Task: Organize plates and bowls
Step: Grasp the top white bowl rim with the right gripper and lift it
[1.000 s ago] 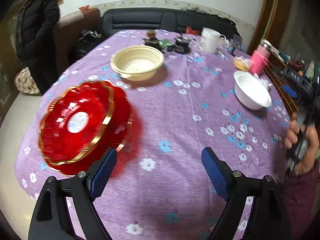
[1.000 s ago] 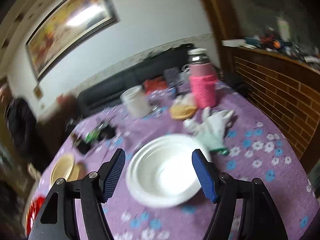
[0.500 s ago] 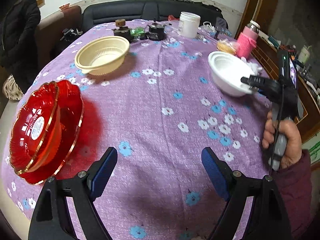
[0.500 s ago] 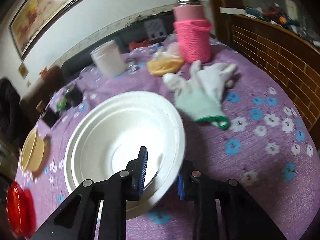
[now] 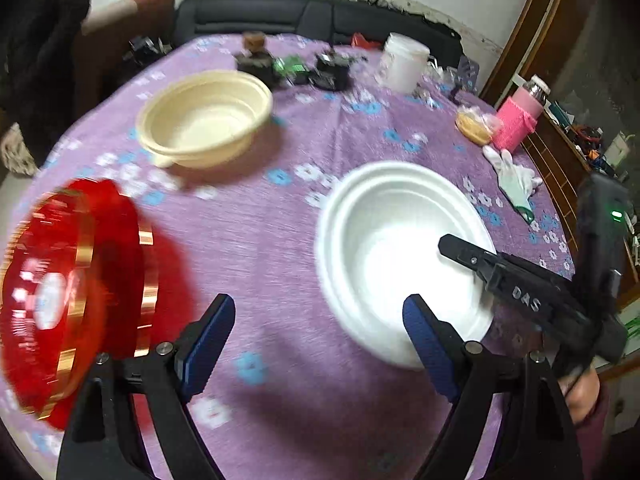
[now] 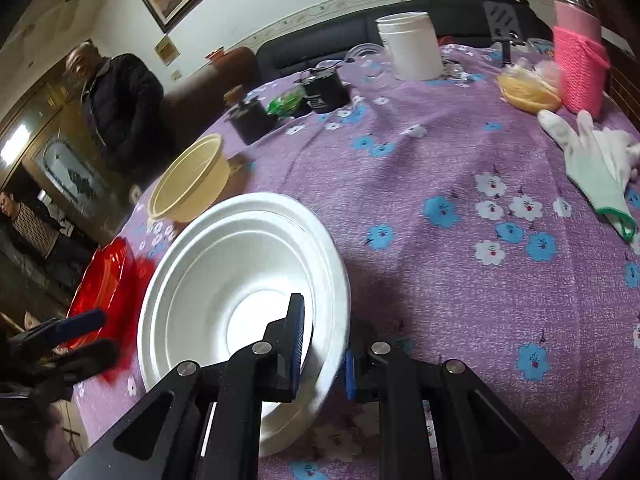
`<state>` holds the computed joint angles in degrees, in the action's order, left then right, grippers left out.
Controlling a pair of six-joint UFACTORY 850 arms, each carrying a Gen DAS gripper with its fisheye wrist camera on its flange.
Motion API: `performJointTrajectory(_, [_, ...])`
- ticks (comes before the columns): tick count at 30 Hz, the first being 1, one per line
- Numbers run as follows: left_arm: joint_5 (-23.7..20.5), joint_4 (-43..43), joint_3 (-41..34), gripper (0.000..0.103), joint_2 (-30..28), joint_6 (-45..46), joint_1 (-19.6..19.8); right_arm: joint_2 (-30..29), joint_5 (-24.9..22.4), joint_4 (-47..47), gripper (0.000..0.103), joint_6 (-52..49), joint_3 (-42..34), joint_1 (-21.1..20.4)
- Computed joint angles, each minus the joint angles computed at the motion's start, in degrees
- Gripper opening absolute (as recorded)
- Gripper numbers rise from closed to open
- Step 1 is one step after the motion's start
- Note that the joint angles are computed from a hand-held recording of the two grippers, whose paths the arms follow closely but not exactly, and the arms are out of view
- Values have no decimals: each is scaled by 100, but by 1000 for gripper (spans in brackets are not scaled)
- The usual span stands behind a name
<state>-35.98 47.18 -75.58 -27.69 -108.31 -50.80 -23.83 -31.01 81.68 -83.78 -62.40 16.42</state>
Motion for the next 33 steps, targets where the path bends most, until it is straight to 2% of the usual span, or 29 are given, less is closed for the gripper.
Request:
performJointTrajectory(3, [272, -580, -306, 49, -326, 664, 155, 6, 47, 78, 20, -20, 38, 7])
performJointTrajectory(4, [413, -817, -360, 35, -390, 924, 211, 11, 82, 68, 20, 5, 43, 13])
performJointTrajectory(5, [600, -972, -386, 28, -430, 1101, 256, 27, 129, 86, 20, -6, 50, 29])
performJointTrajectory(7, [443, -880, -482, 28, -484, 1040, 225, 71, 239, 221, 19, -132, 69, 72])
performJointTrajectory(9, [464, -654, -437, 27, -427, 847, 198, 179, 423, 554, 19, -459, 164, 106])
performJointTrajectory(19, [189, 299, -368, 24, -106, 209, 12, 608, -42, 2134, 20, -1770, 579, -43])
performJointTrajectory(24, [180, 219, -479, 24, -152, 341, 22, 663, -309, 2453, 21, -1902, 647, -151])
performJointTrajectory(26, [192, 125, -538, 24, -185, 477, 33, 610, -318, 2290, 33, -1696, 588, -156])
performJointTrajectory(27, [190, 34, -564, 24, -207, 570, 34, 587, -290, 2195, 50, -1591, 560, -151])
performJointTrajectory(28, [219, -95, -584, 24, -234, 683, 50, 567, -246, 2167, 54, -1532, 545, -136])
performJointTrajectory(33, [598, -826, -462, 25, -314, 1020, 212, 440, 122, 1618, 55, -1019, 381, -47])
